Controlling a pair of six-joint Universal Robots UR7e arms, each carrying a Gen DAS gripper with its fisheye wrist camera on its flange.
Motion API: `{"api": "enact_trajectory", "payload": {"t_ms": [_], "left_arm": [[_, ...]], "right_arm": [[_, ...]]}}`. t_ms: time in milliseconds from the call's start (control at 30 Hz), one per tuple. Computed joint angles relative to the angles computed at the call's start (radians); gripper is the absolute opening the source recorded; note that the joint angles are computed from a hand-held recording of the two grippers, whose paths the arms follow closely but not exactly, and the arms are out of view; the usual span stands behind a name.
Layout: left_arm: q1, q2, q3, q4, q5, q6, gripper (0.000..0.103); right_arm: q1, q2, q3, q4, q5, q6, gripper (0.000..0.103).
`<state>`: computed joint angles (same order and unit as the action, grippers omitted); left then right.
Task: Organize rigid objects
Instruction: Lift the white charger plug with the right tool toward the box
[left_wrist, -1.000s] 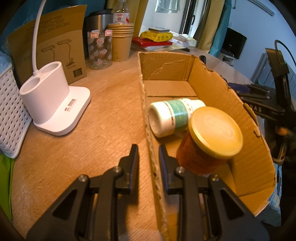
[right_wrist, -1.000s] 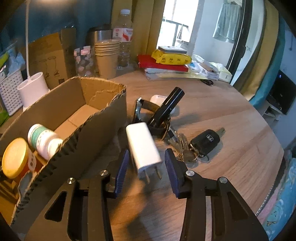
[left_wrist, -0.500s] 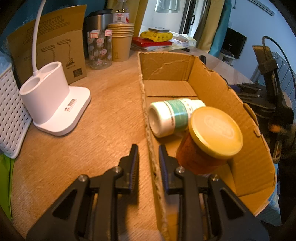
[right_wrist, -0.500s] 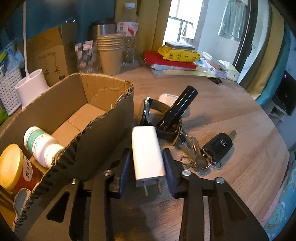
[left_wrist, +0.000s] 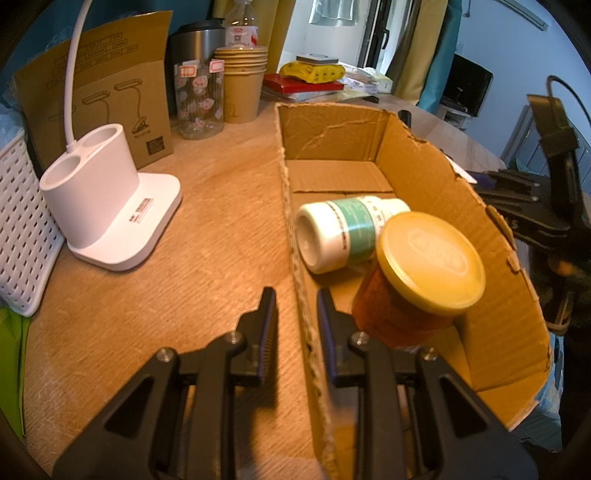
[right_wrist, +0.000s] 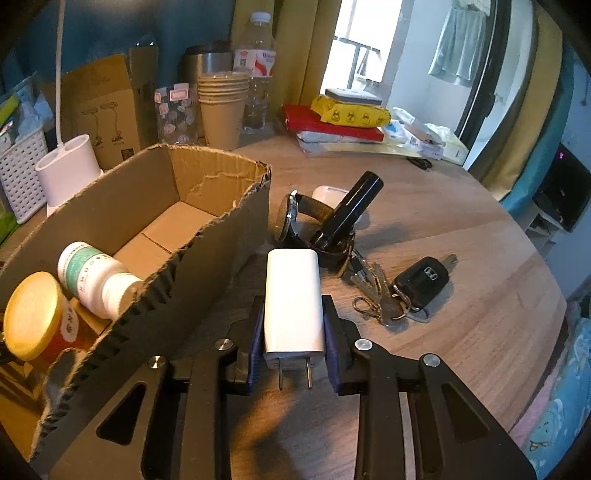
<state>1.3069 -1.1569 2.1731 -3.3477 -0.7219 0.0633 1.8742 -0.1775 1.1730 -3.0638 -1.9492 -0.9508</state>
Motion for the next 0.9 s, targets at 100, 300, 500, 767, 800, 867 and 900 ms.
{"api": "enact_trajectory", "payload": {"t_ms": [100,300,500,767,800,867,900], "left_arm": [[-0.001,0.001,0.001,-0.002,0.002,0.000,0.024],[-0.002,0.002,0.001,-0.002,0.003,0.000,0.024],[-0.001,0.001,0.001,-0.002,0.003,0.000,0.024],[-0.002,0.001,0.001,-0.001,0.002,-0.001,0.024],[-0.002,0.001,0.001,-0.001,0.003,0.000,0.024],[-0.002,0.001,0.001,-0.002,0.003,0.000,0.024],[-0.002,0.001,0.001,-0.002,0.003,0.000,0.024]], "right_arm": [[0.003,-0.020,0.025,-0.018,0.007,0.004,0.029],[0.015,-0.063,0.085,-0.057,0.029,0.001,0.030],[0.033,-0.098,0.129,-0.088,0.061,-0.006,0.030],[0.056,-0.141,0.175,-0.041,0.152,0.035,0.030],[0.059,-0.141,0.176,-0.037,0.159,0.035,0.030],[0.069,-0.138,0.177,-0.029,0.170,0.033,0.030],[0.072,-0.136,0.176,-0.023,0.176,0.036,0.030]]}}
